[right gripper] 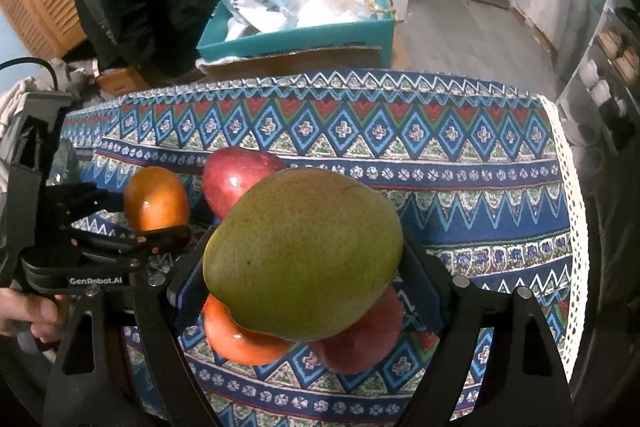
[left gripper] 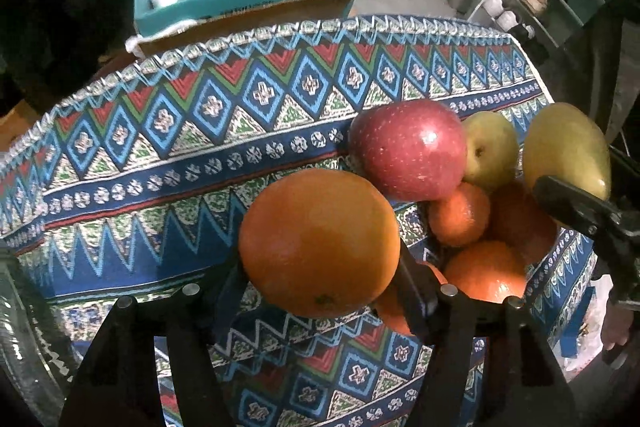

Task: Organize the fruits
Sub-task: 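Grasp the large orange with the left tool while the right tool lifts the pear, then carry the orange and pear into the glass bowl and open both tools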

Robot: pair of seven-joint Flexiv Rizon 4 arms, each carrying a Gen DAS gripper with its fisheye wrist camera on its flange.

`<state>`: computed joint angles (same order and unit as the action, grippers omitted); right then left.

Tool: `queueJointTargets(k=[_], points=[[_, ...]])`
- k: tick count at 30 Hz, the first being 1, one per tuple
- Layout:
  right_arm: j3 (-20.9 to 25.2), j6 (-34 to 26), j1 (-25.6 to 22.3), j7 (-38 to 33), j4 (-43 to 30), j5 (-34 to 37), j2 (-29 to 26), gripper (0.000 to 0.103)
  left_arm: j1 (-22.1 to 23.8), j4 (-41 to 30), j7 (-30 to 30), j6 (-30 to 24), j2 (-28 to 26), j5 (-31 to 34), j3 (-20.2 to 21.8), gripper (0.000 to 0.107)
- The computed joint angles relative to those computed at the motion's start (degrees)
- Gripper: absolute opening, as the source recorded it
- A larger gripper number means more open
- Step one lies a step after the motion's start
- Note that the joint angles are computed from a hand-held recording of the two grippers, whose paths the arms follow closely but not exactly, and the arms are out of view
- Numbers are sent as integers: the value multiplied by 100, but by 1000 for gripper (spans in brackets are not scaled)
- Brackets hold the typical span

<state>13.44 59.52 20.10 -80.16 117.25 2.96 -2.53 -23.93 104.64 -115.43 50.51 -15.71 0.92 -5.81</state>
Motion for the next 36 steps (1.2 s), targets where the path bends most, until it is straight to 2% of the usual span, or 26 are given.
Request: queueJointTargets(k=[7,11,15,32,36], points=[[35,98,63,67,-29,-80,67,83,-26,129,-102,26,321,242,33,69],[57,135,116,108,-67,-143,97,83,-44,296,-347,154,594,449,56,69],[82,153,176,119,-138,-169,129,83,-18,384,-515,62,905,770,40,69],[282,151,599,118,-618,-180,171,83,452,908,-870,-19,2132,1159,-146,69],[328,105,717,157,-756,-244,123,83,577,1119,-863,15,2435,1067,-161,69]])
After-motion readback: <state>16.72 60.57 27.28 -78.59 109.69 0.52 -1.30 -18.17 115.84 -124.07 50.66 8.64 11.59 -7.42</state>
